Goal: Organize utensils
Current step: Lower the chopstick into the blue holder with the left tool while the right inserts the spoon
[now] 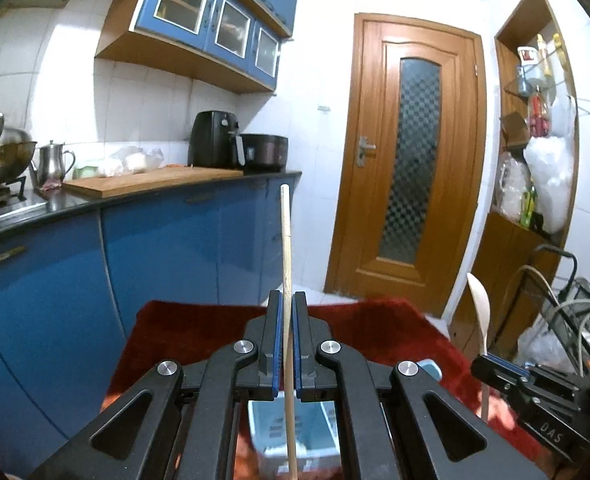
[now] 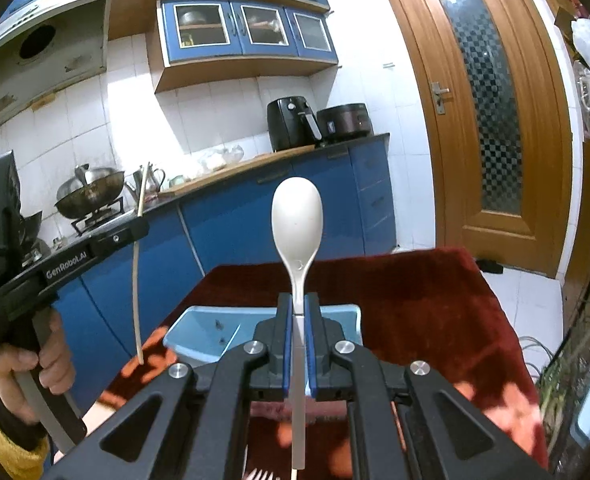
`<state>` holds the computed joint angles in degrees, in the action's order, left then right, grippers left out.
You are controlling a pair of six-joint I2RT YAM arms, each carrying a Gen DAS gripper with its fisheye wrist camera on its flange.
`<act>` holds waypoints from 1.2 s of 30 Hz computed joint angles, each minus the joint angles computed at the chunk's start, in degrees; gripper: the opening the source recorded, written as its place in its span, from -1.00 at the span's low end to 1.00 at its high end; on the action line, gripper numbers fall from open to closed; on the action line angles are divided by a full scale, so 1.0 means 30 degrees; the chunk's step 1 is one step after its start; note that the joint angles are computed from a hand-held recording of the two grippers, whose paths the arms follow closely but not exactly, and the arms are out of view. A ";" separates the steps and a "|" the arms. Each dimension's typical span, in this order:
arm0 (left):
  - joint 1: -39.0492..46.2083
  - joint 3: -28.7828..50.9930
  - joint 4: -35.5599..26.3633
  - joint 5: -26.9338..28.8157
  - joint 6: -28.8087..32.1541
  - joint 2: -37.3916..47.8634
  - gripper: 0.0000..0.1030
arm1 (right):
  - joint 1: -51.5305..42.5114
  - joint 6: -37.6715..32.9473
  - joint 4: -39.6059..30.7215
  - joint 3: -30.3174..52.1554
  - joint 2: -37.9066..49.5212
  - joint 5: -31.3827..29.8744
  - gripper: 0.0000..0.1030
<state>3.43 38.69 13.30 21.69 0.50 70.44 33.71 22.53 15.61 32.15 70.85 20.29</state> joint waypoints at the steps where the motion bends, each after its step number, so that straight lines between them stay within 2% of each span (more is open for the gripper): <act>1: -0.0170 -0.0028 0.0831 -0.0279 -0.0234 0.0506 -0.92 | -0.0358 -0.0197 0.0617 0.0140 0.0501 -0.0247 -0.86; 9: -0.1458 -0.1521 0.7595 -0.2603 -0.0322 0.3165 -0.92 | -0.1670 -0.1975 0.5049 0.0727 0.4400 -0.0952 -0.86; 12: -0.1511 -0.1951 0.9651 -0.2795 -0.0474 0.4279 -0.92 | -0.1715 -0.2400 0.6453 0.0747 0.5493 -0.1162 -0.86; 15: -0.1598 -0.2291 1.0829 -0.2889 -0.0584 0.5246 -0.92 | -0.1998 -0.2208 0.7405 0.0676 0.6104 -0.1846 -0.86; 17: -0.1583 -0.2538 1.1278 -0.2964 -0.0549 0.5831 -0.92 | -0.1964 -0.2440 0.7987 0.0518 0.6454 -0.1874 -0.86; 23: -0.1054 -0.2616 1.0763 -0.2114 -0.0658 0.6692 -0.92 | -0.2033 -0.2529 0.8544 -0.0297 0.6465 -0.2354 -0.86; 36: -0.0566 -0.3817 1.0946 -0.1433 -0.0074 0.6627 -0.92 | -0.1412 -0.2688 0.6177 -0.0083 0.6398 -0.1570 -0.84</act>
<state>1.73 27.24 46.14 17.40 0.27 90.32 29.47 14.47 34.15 31.90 90.05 15.58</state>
